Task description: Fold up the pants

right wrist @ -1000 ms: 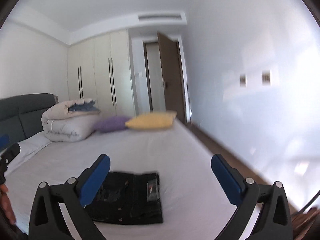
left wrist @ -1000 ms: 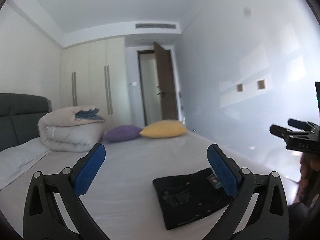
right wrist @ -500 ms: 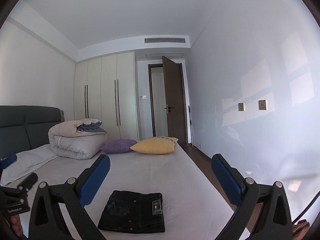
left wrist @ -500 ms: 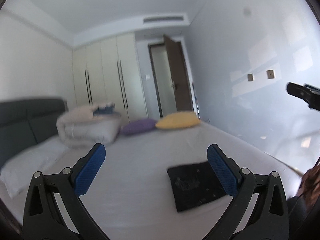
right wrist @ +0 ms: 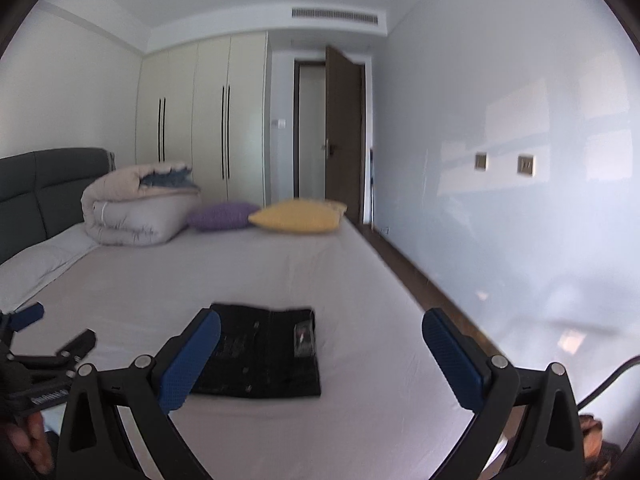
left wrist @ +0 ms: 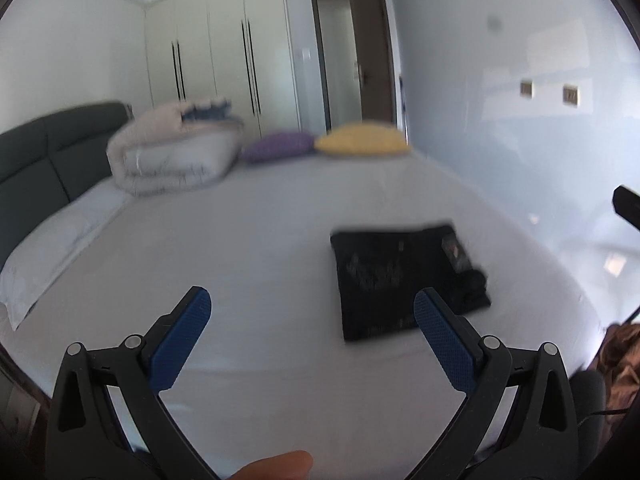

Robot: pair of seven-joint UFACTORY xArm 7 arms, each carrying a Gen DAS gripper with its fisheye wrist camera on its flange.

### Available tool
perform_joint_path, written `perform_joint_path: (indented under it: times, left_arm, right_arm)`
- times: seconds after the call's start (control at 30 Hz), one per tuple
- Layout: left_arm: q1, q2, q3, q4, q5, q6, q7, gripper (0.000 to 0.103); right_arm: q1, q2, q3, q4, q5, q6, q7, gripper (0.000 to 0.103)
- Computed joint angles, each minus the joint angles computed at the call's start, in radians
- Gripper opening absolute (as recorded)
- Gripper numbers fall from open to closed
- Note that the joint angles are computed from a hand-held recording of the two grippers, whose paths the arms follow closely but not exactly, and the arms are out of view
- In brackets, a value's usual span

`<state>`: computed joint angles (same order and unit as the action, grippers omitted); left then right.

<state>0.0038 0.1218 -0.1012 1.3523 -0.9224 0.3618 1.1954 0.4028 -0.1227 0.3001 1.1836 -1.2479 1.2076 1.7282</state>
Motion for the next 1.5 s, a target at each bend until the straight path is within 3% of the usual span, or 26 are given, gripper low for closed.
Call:
perform_joint_path:
  times: [0.07,0.17,0.27,0.47,0.7,0.93,1.5]
  left_arm:
    - [-0.012,0.033,0.005,0.006,0.067,-0.011,-0.068,0.103]
    - [-0.006,0.074,-0.010,0.016,0.088,-0.043,-0.122,0.103]
    - [0.001,0.130,-0.015,0.059,0.170,-0.021,-0.228,0.103]
    - [0.022,0.189,-0.053,0.073,0.294,-0.044,-0.284,0.103]
    - [0.062,0.205,-0.101,0.078,0.286,-0.009,-0.270,0.103]
    - [0.060,0.200,-0.089,0.078,0.285,0.036,-0.291,0.103]
    - [0.057,0.215,-0.082,0.086,0.306,0.038,-0.340,0.103]
  right_arm:
    - [-0.002,0.020,-0.010,0.008,0.037,-0.022,-0.020,0.103]
    - [0.002,0.043,-0.022,0.012,0.080,-0.040,-0.031,0.103]
    - [0.002,0.052,-0.037,0.006,0.122,-0.067,-0.033,0.103]
    - [-0.001,0.067,-0.053,-0.006,0.167,-0.110,-0.038,0.103]
    - [-0.006,0.078,-0.069,-0.022,0.204,-0.153,-0.050,0.103]
    - [-0.012,0.091,-0.078,-0.031,0.248,-0.191,-0.070,0.103]
    - [-0.006,0.102,-0.086,-0.024,0.257,-0.201,-0.081,0.103]
